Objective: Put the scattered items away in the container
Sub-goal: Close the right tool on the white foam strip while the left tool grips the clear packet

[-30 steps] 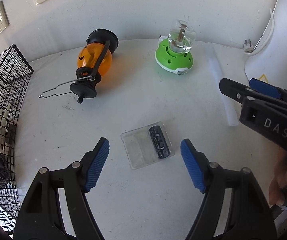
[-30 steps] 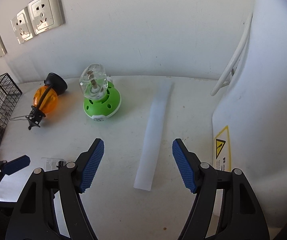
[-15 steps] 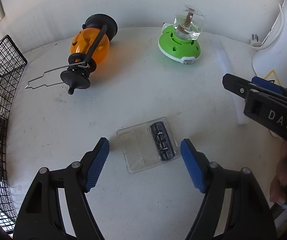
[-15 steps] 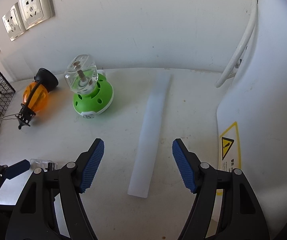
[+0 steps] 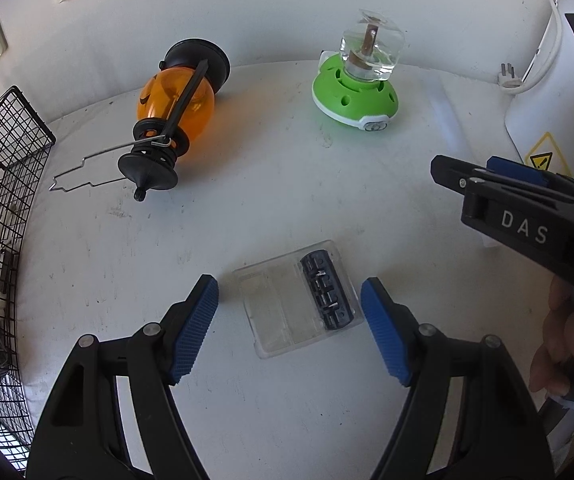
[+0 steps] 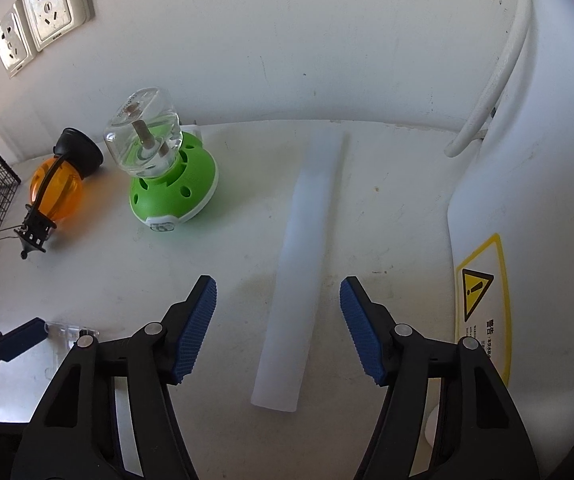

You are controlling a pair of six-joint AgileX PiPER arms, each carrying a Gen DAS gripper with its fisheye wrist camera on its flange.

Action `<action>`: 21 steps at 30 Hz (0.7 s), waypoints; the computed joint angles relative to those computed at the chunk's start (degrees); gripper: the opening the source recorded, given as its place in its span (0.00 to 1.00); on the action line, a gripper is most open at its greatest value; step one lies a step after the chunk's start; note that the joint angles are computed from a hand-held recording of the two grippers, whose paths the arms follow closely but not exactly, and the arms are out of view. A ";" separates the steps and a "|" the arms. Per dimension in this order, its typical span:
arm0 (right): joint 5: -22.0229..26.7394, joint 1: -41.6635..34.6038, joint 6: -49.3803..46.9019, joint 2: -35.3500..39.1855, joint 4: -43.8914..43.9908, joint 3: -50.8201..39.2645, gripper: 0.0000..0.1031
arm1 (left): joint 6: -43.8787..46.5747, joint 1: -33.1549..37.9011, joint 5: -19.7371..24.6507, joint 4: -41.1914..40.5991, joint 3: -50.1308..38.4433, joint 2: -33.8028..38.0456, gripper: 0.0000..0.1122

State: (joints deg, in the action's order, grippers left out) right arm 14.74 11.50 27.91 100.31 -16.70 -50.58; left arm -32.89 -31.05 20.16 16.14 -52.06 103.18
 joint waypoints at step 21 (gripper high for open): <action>-1.29 1.07 17.58 0.21 -19.95 1.65 0.25 | 10.12 5.66 -1.70 -5.14 0.40 -1.24 0.63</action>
State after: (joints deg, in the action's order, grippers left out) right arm 13.45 12.57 45.49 100.52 -36.64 -48.93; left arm -22.76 -25.40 18.47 11.01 -51.67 101.95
